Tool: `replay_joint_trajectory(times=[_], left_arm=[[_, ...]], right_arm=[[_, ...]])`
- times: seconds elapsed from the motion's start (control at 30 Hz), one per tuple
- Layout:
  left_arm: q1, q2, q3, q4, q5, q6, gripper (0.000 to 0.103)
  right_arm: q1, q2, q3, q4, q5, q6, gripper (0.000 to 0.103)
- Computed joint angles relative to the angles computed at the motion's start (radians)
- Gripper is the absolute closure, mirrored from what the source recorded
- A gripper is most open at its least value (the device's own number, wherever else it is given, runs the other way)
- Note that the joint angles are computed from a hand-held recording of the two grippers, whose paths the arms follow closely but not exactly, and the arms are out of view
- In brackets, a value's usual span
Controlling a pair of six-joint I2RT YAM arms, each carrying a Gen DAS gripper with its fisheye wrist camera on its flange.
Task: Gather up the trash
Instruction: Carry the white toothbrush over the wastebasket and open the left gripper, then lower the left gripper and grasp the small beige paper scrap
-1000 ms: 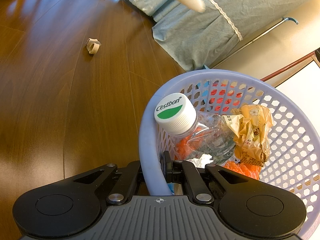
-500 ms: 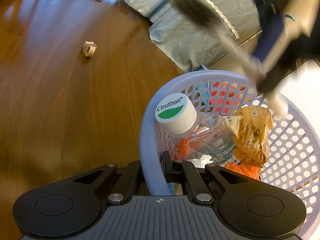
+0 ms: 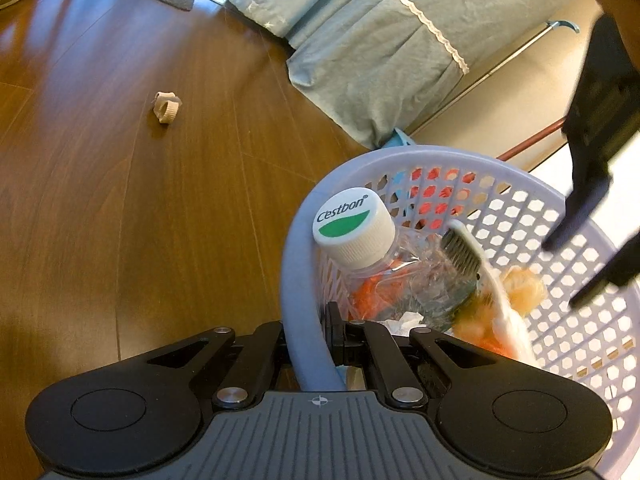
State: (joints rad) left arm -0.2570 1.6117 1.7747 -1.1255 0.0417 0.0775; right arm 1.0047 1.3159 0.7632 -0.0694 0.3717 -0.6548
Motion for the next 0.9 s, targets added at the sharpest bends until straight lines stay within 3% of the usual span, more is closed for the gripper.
replay_joint_trajectory(times=[0.33, 0.6, 0.73, 0.9], left_arm=[[0.269, -0.208, -0.138, -0.054, 0.010, 0.106, 0.073], [0.677, -0.356, -0.274, -0.154, 0.049, 0.394, 0.065], [0.852, -0.416, -0.392, -0.123, 0.066, 0.544, 0.057], [0.962, -0.455, -0.537, -0.038, 0.096, 0.646, 0.047]], right_arm=[[-0.003, -0.004, -0.001, -0.003, 0.002, 0.000, 0.103], [-0.006, -0.013, -0.005, -0.007, 0.003, -0.004, 0.103], [-0.004, -0.018, -0.015, -0.004, 0.002, -0.019, 0.103], [0.003, -0.024, -0.039, 0.015, 0.010, -0.038, 0.103]])
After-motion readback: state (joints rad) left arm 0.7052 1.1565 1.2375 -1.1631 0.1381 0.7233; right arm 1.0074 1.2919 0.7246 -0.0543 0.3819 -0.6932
